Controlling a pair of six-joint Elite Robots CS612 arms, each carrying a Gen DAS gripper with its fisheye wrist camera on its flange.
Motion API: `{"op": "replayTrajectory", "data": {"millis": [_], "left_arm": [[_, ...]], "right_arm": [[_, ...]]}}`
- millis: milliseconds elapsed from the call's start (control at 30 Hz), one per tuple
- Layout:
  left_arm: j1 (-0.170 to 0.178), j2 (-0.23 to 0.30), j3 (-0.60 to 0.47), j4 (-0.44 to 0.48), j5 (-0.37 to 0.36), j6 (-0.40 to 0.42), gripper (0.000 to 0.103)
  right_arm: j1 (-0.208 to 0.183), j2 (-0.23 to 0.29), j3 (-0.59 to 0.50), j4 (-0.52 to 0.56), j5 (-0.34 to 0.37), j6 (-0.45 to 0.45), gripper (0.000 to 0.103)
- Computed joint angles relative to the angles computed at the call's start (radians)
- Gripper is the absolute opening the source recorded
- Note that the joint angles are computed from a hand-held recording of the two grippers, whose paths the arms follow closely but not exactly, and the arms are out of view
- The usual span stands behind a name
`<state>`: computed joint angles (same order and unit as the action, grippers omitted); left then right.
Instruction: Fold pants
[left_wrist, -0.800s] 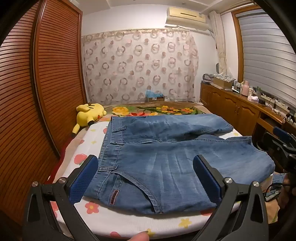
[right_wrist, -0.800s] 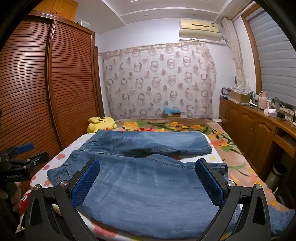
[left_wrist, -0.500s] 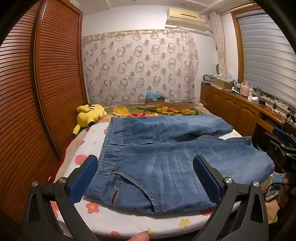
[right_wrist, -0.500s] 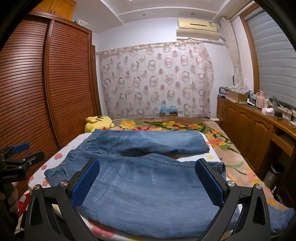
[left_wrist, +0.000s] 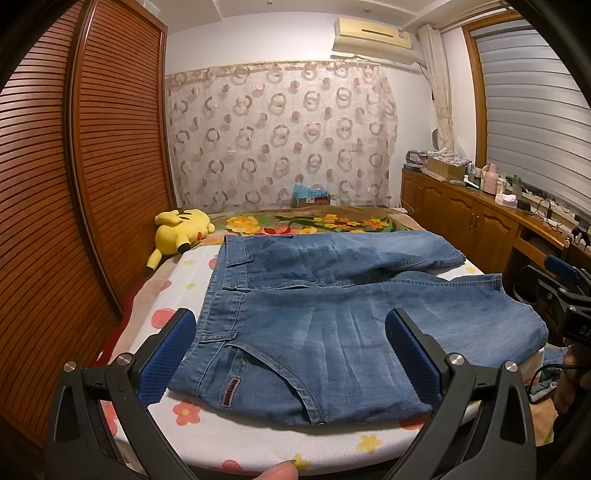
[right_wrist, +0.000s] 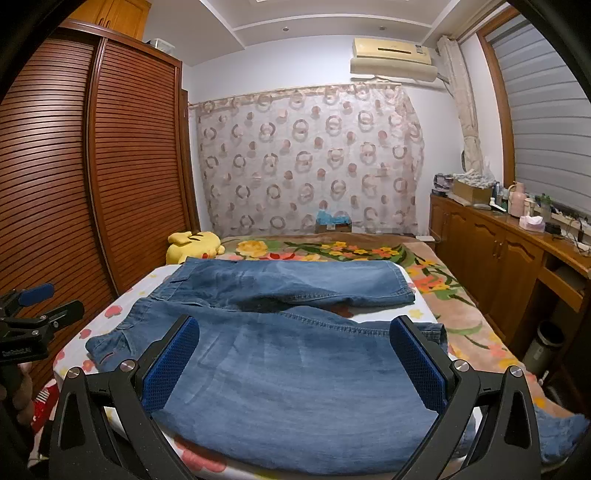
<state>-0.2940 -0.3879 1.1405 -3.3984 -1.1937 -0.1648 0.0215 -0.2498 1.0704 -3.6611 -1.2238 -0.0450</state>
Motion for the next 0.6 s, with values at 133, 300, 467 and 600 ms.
{"op": "replayTrajectory", "data": {"millis": [133, 300, 467, 600], "left_arm": [[0.003, -0.004, 0.000, 0.002, -0.002, 0.002, 0.103], [0.002, -0.003, 0.000, 0.000, 0.000, 0.002, 0.103], [0.003, -0.008, 0.004, -0.001, -0.002, 0.004, 0.103], [0.002, -0.009, 0.004, -0.002, -0.001, 0.005, 0.103]], "right_arm": [[-0.001, -0.001, 0.001, 0.002, -0.002, -0.004, 0.103], [0.002, -0.003, 0.004, 0.004, -0.010, -0.008, 0.103], [0.003, -0.004, 0.004, 0.005, -0.012, -0.008, 0.103], [0.003, -0.003, 0.004, 0.005, -0.012, -0.009, 0.103]]}}
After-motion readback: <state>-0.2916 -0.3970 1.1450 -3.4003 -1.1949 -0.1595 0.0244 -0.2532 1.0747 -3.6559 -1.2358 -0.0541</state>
